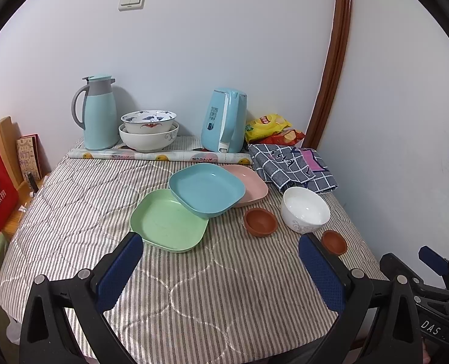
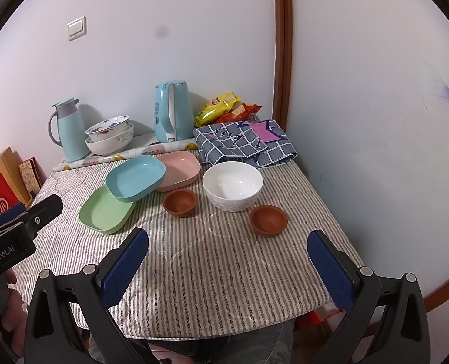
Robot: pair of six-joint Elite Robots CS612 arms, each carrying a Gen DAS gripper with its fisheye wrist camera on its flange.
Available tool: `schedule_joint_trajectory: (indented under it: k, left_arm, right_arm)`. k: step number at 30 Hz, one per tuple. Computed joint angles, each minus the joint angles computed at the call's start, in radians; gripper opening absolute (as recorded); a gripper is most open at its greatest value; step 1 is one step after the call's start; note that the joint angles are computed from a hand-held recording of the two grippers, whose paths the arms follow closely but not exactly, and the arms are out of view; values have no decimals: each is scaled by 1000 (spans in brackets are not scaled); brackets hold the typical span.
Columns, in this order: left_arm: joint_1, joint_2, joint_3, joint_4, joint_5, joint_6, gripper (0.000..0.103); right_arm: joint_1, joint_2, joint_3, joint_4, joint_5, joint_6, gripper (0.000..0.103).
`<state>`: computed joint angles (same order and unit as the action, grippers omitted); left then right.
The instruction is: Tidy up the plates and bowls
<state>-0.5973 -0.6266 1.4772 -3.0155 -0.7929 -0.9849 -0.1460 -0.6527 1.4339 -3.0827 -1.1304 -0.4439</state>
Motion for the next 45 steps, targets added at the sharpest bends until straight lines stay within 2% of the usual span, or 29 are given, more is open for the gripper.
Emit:
schedule_joint_trajectory:
  k: [33, 45]
  left_arm:
    - [3, -6, 6, 4, 5, 11, 103]
    - [18, 9, -16, 13, -18, 22, 103]
  right_arm:
    - [3, 2, 0, 0, 16, -4, 103]
    - [10, 19, -33, 51, 33, -26, 103]
